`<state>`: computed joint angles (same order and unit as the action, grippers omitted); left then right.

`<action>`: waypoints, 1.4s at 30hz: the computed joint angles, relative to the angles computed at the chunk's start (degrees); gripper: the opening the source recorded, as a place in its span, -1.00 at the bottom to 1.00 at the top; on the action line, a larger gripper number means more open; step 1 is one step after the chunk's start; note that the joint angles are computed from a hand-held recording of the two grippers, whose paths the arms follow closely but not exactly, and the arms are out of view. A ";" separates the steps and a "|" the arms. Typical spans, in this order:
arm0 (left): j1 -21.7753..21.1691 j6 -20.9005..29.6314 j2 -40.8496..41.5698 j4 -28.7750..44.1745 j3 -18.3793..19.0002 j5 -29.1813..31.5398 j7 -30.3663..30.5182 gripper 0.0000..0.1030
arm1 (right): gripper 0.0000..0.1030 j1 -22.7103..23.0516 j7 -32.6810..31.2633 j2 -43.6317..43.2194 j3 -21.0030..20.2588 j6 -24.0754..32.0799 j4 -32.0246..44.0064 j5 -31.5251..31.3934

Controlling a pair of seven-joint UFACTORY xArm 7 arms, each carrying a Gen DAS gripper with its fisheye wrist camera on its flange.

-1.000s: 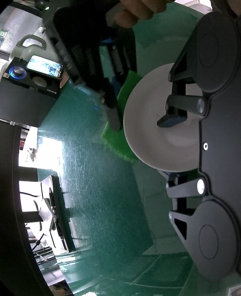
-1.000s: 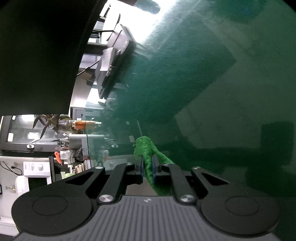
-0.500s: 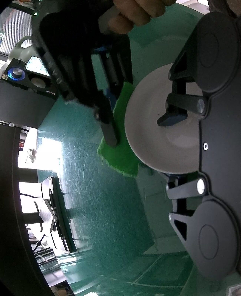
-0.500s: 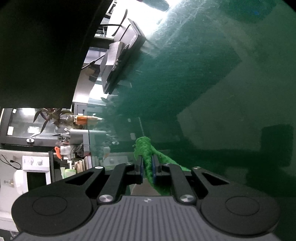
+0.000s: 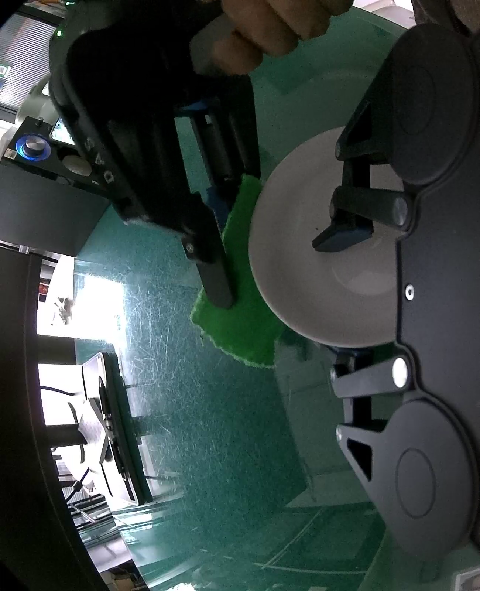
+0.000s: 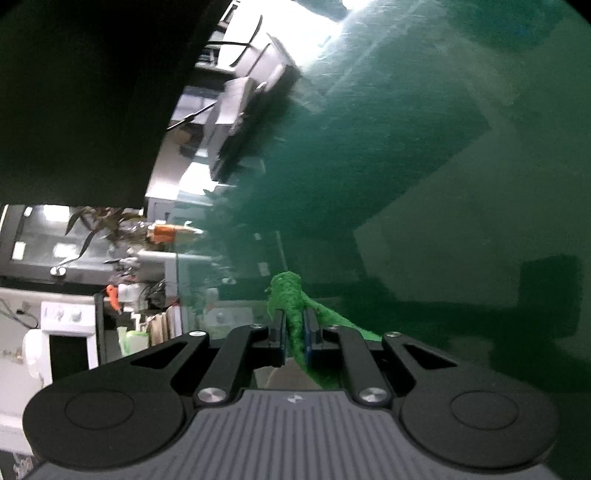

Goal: Clean bowl
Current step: 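Rub the green cloth along the white bowl's rim with the right gripper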

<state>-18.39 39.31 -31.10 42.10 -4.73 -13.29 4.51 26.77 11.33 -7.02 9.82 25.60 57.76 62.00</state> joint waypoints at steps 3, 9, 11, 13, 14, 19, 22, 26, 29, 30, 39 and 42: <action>-0.02 -0.08 -0.17 -0.17 -0.03 0.03 -0.10 -0.07 | -0.80 -1.07 4.25 -1.18 -0.36 1.34 -1.89 -3.90; -0.05 -0.02 -0.10 -0.07 -0.01 0.17 -0.24 -0.07 | -0.79 -0.18 4.90 -0.10 0.14 0.09 -0.90 -5.12; -0.08 0.14 -0.06 0.04 0.04 0.19 -0.11 -0.07 | -0.79 0.36 2.16 0.36 -0.08 0.00 0.05 -2.71; -0.10 0.16 -0.03 0.07 0.08 0.13 -0.04 -0.07 | -0.79 0.53 -0.57 0.56 -0.20 0.34 0.75 -0.52; -0.11 0.15 -0.01 0.08 0.10 0.10 0.01 -0.07 | -0.79 0.38 -0.96 0.36 -0.22 0.54 0.59 -0.30; -0.12 -0.04 -0.14 -0.10 0.05 0.01 0.02 -0.07 | -0.79 -1.11 3.99 -1.04 -0.54 2.57 -1.73 -4.68; -0.10 -0.12 -0.09 -0.10 0.02 0.06 0.01 -0.06 | -0.79 -0.86 5.07 -0.84 -0.26 2.00 -1.67 -5.56; -0.20 0.04 0.07 0.08 0.16 -0.01 0.30 -0.06 | -0.78 0.17 3.70 0.29 0.38 -0.22 0.04 -5.79; -0.16 0.06 0.10 0.11 0.13 -0.04 0.35 -0.06 | -0.79 0.29 1.51 0.12 -0.15 0.18 -0.11 -3.70; -0.20 0.04 0.10 0.12 0.17 -0.08 0.45 -0.05 | -0.79 0.05 1.69 -0.11 -0.34 0.59 -0.45 -3.60; -0.26 -0.14 0.02 -0.03 0.09 -0.14 0.51 -0.04 | -0.78 -0.08 6.58 -0.10 0.57 -0.43 -0.28 -10.70; -0.25 -0.05 -0.01 0.00 0.07 -0.07 0.56 -0.02 | -0.78 0.77 3.20 0.56 0.37 -1.10 0.75 -8.50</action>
<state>-18.65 39.26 -31.11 42.10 -4.66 -13.37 5.07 27.54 14.52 -6.47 10.19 24.50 58.50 53.50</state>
